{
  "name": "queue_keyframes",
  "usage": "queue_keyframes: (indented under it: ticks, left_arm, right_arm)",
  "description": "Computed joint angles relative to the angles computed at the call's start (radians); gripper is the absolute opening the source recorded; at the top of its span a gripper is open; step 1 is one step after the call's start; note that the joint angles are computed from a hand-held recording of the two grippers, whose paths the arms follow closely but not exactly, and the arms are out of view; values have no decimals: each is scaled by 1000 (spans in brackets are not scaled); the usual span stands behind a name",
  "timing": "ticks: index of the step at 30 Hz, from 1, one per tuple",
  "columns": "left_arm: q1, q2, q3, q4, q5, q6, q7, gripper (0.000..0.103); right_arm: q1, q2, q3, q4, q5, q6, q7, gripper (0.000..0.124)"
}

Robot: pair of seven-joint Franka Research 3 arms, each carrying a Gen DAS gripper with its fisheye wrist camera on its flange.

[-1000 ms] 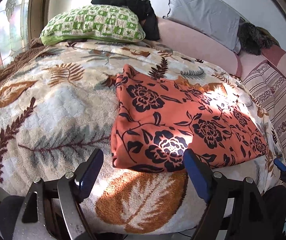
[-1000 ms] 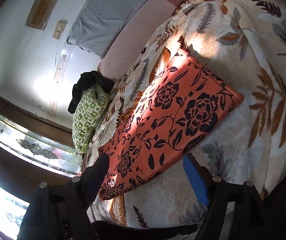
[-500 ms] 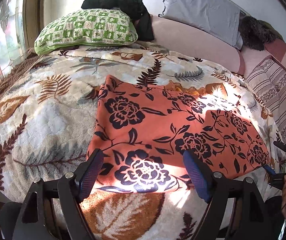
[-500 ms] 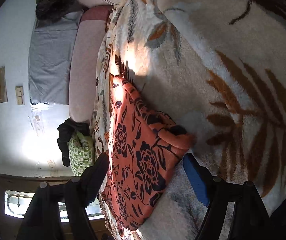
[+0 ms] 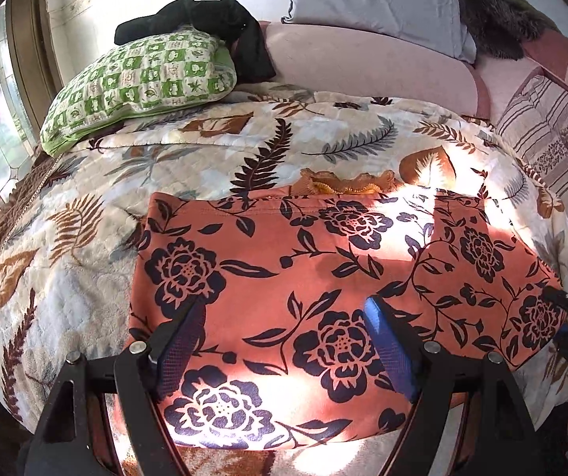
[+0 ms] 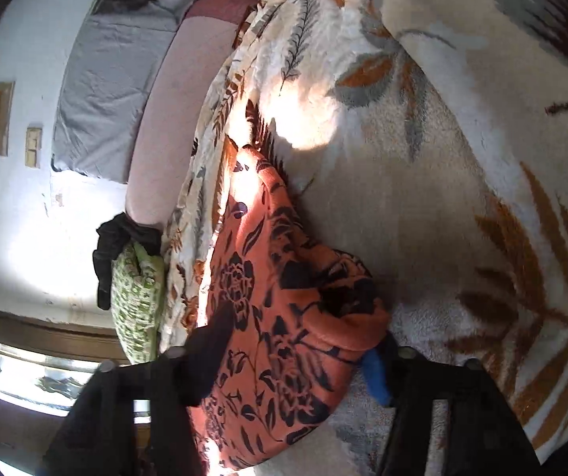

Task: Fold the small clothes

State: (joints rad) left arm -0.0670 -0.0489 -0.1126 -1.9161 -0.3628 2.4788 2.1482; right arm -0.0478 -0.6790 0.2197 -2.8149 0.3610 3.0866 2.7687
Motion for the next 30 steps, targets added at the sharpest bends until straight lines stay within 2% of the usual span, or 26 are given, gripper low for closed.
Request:
queue_keyframes:
  ticks: [2, 4, 7, 9, 10, 11, 12, 13, 14, 15, 16, 18, 20, 21, 22, 24, 26, 27, 28, 30]
  left_arm:
    - [-6, 15, -9, 14, 19, 3, -13, 82]
    - [-10, 30, -17, 28, 28, 9, -25, 82]
    - [-15, 56, -28, 51, 30, 14, -35, 82]
    - [-15, 87, -37, 72, 34, -1, -40, 84]
    - [-16, 114, -42, 89, 57, -19, -50, 88]
    - [-20, 146, -44, 107, 118, -43, -84, 88]
    - [-24, 180, -44, 131, 194, -84, -130, 88]
    - [-19, 198, -49, 134, 208, -93, -135, 89]
    - [-3, 187, -61, 106, 161, -47, -98, 90]
    - [3, 176, -68, 83, 146, -8, -78, 91]
    - [2, 176, -70, 78, 159, -3, -81, 92]
    - [4, 177, -75, 72, 156, 14, -81, 94]
    - [7, 181, -78, 73, 154, 20, -78, 95]
    - [8, 182, -79, 71, 152, 23, -73, 96]
    - [10, 182, -81, 71, 149, 24, -68, 96]
    - [13, 182, -82, 72, 144, 22, -57, 97]
    - [14, 187, -83, 75, 136, 25, -53, 98]
    - [14, 188, -84, 75, 136, 28, -51, 98]
    - [15, 188, -85, 73, 133, 32, -44, 98]
    - [19, 190, -88, 71, 116, 39, -27, 99]
  right_arm:
    - [-11, -1, -4, 15, -21, -54, -17, 20]
    - [-52, -21, 27, 32, -63, -117, -13, 15]
    - [-108, -52, 72, 65, -153, -228, 7, 14]
    - [-69, -27, 28, 83, -181, -307, -25, 17]
    - [-34, -14, -10, 84, -174, -331, -47, 21]
    - [-3, -22, -41, 67, -161, -315, -67, 30]
    - [2, -47, -48, 55, -166, -318, -74, 47]
    - [-18, -75, -37, 60, -189, -360, -73, 62]
    - [-49, -105, -19, 72, -221, -404, -62, 77]
    - [-84, -135, -1, 82, -258, -436, -50, 78]
    - [-95, -144, -9, 91, -282, -420, -66, 78]
    - [-52, -78, -96, 138, -283, -337, -185, 78]
    - [61, 53, -238, 222, -210, -256, -363, 78]
    - [128, 130, -319, 282, -166, -241, -469, 78]
    - [180, 198, -387, 344, -128, -264, -563, 77]
    - [233, 348, -471, 493, -66, -372, -716, 77]
    - [221, 486, -491, 624, -59, -508, -797, 73]
    - [219, 542, -499, 671, -18, -566, -836, 46]
    - [215, 573, -495, 698, 15, -590, -872, 31]
    - [197, 581, -452, 736, -62, -592, -862, 15]
